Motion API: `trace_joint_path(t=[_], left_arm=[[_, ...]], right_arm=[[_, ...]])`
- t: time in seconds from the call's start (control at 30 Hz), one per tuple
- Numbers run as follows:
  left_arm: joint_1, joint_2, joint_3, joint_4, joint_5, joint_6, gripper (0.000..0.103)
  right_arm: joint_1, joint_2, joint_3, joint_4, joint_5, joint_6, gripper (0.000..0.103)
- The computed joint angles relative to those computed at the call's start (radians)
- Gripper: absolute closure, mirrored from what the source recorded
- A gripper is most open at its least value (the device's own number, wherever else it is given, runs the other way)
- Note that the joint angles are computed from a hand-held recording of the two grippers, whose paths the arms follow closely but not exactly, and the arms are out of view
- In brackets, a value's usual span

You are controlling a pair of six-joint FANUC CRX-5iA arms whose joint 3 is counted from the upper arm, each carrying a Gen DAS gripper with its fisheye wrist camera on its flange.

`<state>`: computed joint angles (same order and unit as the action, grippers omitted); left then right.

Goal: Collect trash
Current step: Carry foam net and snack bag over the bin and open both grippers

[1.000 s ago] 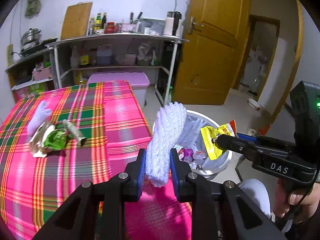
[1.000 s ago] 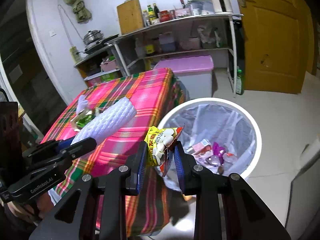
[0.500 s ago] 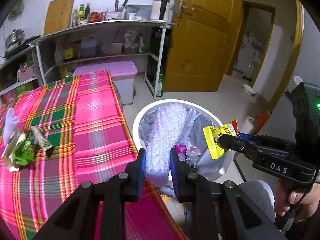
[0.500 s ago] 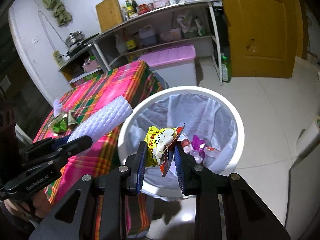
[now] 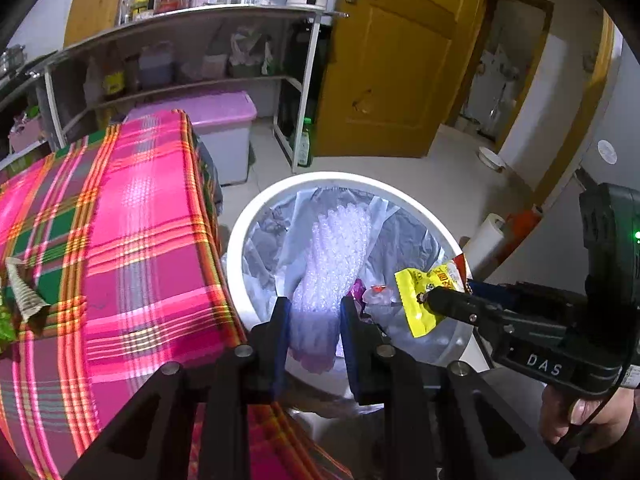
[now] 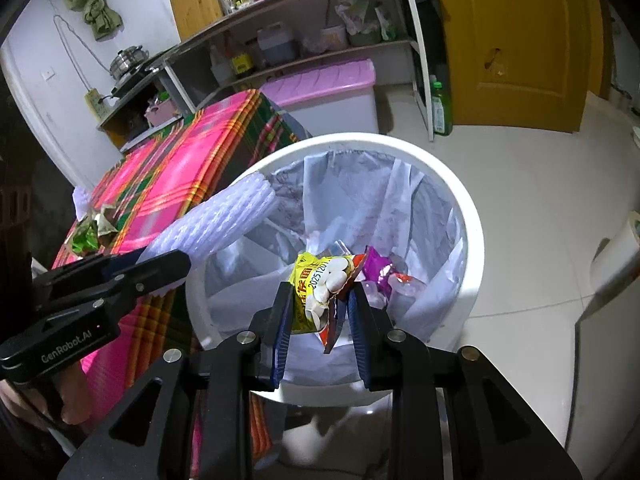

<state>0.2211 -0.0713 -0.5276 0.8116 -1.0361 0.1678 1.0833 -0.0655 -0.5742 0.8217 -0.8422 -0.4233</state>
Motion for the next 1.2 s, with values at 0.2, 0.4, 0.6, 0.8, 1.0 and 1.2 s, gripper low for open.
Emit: trace_joint_path(t=[0.2, 0.4, 0.6, 0.8, 1.0, 1.2], left_arm=[[-0.011, 0.034, 0.025, -0.013, -0.008, 0.027, 0.062], [-0.003, 0.041, 0.027, 0.003, -0.035, 0.029, 0.058], [0.025, 0.016, 0.008, 0.038, -0.064, 0.002, 0.058], [0.073, -0.027, -0.017, 0.068, -0.093, -0.030, 0.058], [0.133, -0.068, -0.043, 0.102, -0.129, -0.080, 0.058], [0.202, -0.098, -0.062, 0.130, -0.170, -0.121, 0.058]], right_arm=[[-0.005, 0.009, 0.007, -0.018, -0.005, 0.011, 0.066], [0.005, 0.005, 0.011, -0.006, -0.030, 0.003, 0.065], [0.027, 0.004, 0.025, 0.017, -0.060, -0.003, 0.065], [0.056, 0.012, 0.052, 0.046, -0.092, -0.006, 0.065], [0.085, 0.037, 0.096, 0.065, -0.110, 0.017, 0.065], [0.108, 0.064, 0.139, 0.084, -0.124, 0.045, 0.065]])
